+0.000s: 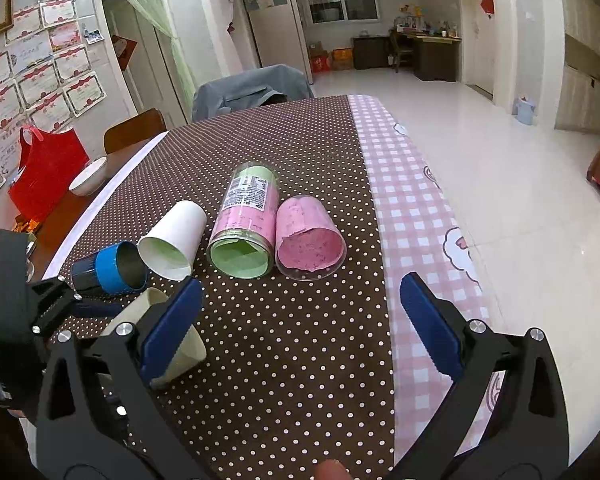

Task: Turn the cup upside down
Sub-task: 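Lift the pale green cup with the left gripper and stand it on its base, then open the left gripper and pull it back from the cup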

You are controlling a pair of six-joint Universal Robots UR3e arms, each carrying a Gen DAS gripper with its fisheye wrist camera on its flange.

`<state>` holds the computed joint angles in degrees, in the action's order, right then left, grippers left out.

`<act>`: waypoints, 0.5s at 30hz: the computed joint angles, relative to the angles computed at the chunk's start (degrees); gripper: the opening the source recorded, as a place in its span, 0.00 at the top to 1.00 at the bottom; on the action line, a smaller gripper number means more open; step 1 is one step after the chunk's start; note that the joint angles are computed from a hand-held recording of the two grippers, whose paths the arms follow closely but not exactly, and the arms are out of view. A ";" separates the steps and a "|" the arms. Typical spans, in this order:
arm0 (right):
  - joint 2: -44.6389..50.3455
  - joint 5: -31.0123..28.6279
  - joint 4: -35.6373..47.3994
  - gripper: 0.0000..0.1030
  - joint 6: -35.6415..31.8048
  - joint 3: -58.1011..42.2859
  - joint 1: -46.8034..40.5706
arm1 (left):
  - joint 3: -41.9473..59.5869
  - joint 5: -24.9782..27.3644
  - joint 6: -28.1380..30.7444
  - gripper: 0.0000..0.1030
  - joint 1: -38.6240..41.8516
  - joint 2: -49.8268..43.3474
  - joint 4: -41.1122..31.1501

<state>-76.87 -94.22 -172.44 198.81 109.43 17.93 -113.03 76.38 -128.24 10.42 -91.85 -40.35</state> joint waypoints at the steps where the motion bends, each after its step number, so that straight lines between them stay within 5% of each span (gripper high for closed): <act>1: 0.02 0.01 0.04 0.06 -0.09 -0.16 0.13 | 0.10 -0.26 -0.25 0.16 0.25 0.27 -0.14; 15: 2.27 -0.25 2.60 0.06 -4.11 -6.26 2.72 | -6.06 -7.58 -2.13 0.16 8.87 11.88 -0.14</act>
